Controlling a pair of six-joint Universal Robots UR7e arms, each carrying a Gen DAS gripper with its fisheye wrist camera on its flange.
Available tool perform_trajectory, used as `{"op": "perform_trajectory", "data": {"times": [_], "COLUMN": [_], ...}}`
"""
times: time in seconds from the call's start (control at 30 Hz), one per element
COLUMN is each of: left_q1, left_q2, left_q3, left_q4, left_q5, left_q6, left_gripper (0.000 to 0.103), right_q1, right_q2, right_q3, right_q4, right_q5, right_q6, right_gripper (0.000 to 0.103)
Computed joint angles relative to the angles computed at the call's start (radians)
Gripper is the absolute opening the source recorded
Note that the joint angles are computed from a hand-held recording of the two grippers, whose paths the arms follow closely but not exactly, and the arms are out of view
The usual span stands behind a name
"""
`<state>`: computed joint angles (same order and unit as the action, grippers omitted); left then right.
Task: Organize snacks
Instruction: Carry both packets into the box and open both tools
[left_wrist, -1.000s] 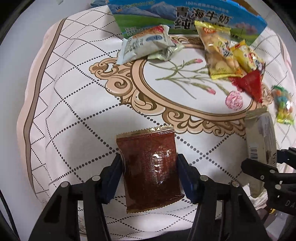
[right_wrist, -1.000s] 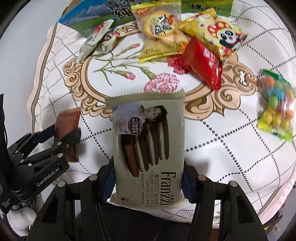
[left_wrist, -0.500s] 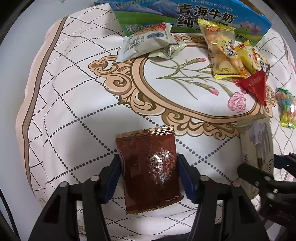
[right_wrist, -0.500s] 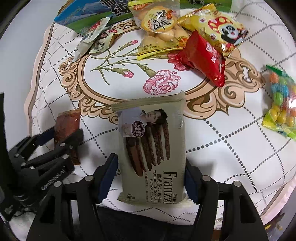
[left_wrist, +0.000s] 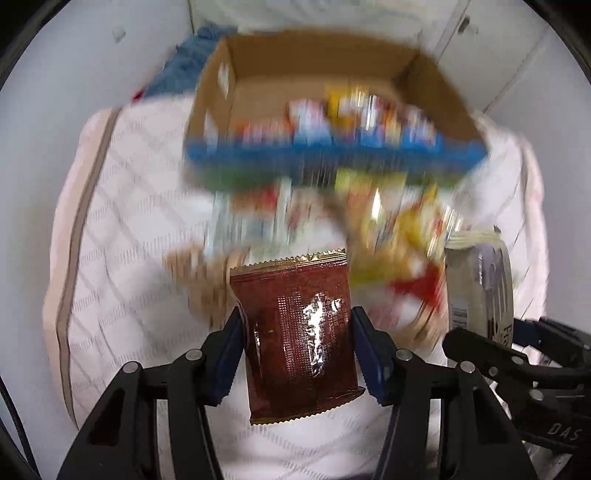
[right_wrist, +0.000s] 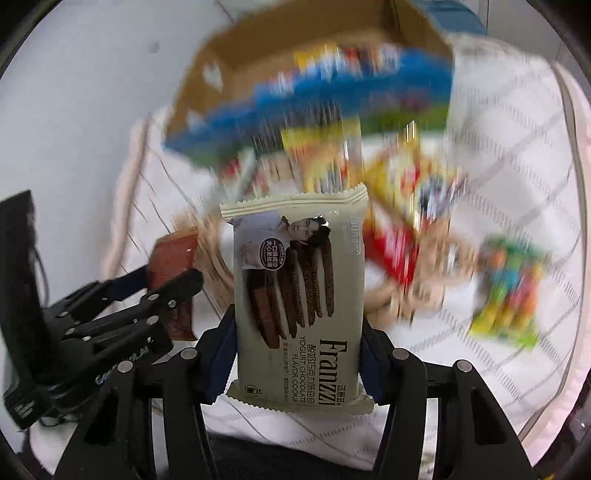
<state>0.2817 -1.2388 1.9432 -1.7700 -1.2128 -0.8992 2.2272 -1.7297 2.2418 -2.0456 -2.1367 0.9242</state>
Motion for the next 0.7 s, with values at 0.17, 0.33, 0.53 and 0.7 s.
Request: {"op": "perform_trajectory", "data": {"times": [0.17, 0.33, 0.53, 0.7], "left_q1": [0.101, 0.212, 0.327, 0.39], "left_q2": [0.127, 0.284, 0.473, 0.575], "left_q3": [-0.198, -0.4, -0.616, -0.722], "left_q4": [-0.037, -0.013, 0.071, 0.112], "left_q5": [0.109, 0.164, 0.178, 0.167], "left_q6": [0.122, 0.219, 0.288, 0.313], "left_gripper": [0.053, 0.054, 0.054, 0.054], "right_q1": [-0.085, -0.244, -0.418, -0.506], "right_q2": [0.031, 0.093, 0.205, 0.299], "right_q3": [-0.146, -0.261, -0.389, -0.48], "right_q4": [-0.006, -0.038, -0.025, 0.008], "right_q5": [-0.082, -0.11, -0.101, -0.113], "right_q6": [-0.175, -0.346, -0.451, -0.493], "right_gripper": [0.06, 0.06, 0.06, 0.06]}}
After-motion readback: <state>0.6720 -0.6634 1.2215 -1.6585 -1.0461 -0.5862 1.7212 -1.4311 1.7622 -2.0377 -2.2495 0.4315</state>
